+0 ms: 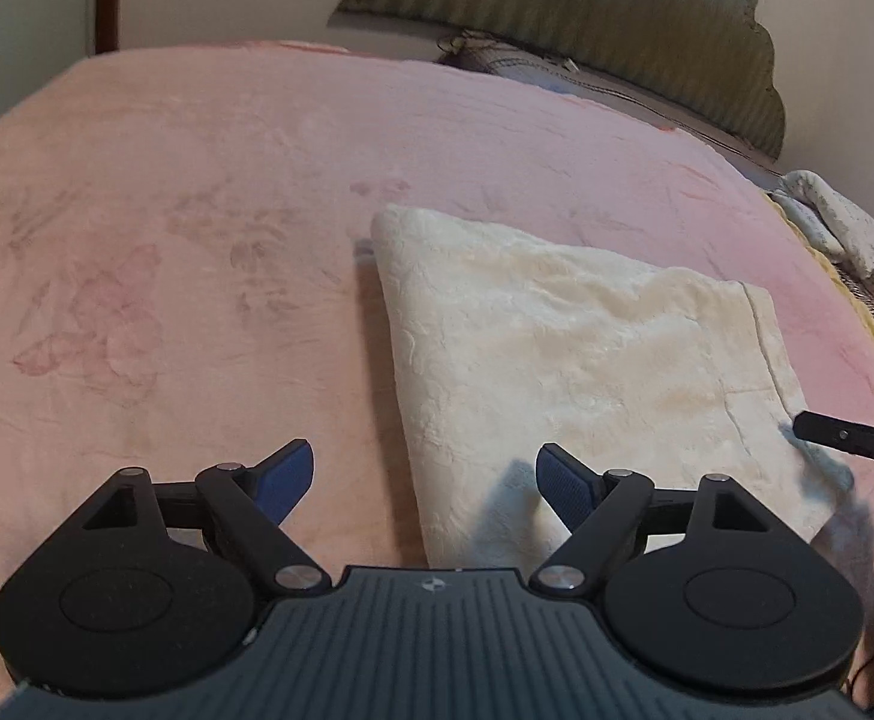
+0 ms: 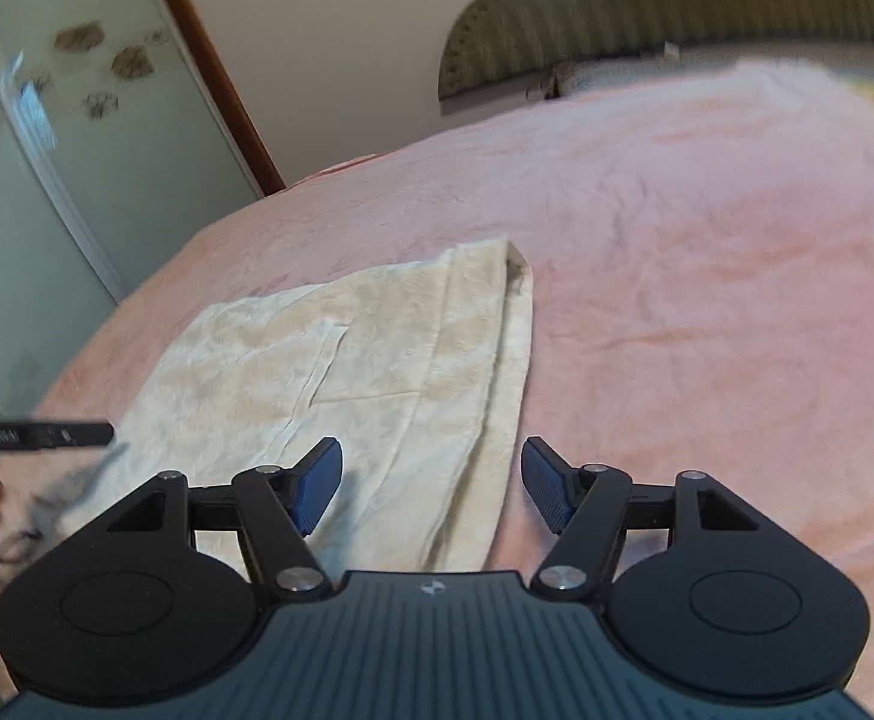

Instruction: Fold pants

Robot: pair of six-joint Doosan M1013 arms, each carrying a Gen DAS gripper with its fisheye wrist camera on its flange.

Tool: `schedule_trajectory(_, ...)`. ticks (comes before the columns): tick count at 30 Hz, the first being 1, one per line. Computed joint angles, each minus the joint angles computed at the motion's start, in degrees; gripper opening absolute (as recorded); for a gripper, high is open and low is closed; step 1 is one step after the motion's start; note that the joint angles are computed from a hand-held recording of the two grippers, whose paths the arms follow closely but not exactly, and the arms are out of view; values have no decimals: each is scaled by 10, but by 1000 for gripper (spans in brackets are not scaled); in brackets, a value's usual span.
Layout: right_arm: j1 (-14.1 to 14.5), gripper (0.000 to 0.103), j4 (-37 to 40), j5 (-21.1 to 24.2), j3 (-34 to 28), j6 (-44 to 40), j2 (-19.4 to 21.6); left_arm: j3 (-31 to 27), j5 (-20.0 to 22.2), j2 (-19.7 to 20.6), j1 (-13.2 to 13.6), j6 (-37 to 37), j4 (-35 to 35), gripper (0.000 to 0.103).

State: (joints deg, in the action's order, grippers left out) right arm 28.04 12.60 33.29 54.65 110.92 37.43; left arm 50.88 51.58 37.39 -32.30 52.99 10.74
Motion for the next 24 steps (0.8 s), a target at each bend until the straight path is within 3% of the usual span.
schedule_trajectory(4, -39, 67, 251, 23, -12, -145, 23, -2, -24, 12, 34, 71, -173, 85)
schedule_trajectory(7, -67, 67, 427, 72, -28, -244, 47, 7, -58, 13, 47, 117, -254, 87)
schedule_trajectory(9, -77, 68, 475, 115, -55, -277, 66, 6, -67, 19, 56, 155, -317, 87)
schedule_trajectory(12, -83, 69, 488, 180, -116, -293, 101, 2, -85, 29, 64, 200, -395, 91)
schedule_trajectory(14, -86, 73, 518, 212, -149, -308, 122, -6, -90, 36, 65, 201, -414, 95)
schedule_trajectory(18, -83, 73, 505, 236, -199, -296, 147, -29, -85, 49, 59, 189, -396, 94)
schedule_trajectory(20, -75, 71, 459, 240, -221, -282, 153, -36, -84, 50, 48, 164, -344, 89)
schedule_trajectory(21, -71, 69, 437, 237, -221, -274, 150, -40, -80, 50, 43, 148, -307, 80)
schedule_trajectory(23, -64, 41, 384, 230, -213, -252, 141, -52, -59, 52, 28, 96, -203, 55)
schedule_trajectory(24, -61, 40, 371, 220, -206, -243, 136, -53, -54, 51, 22, 84, -169, 42)
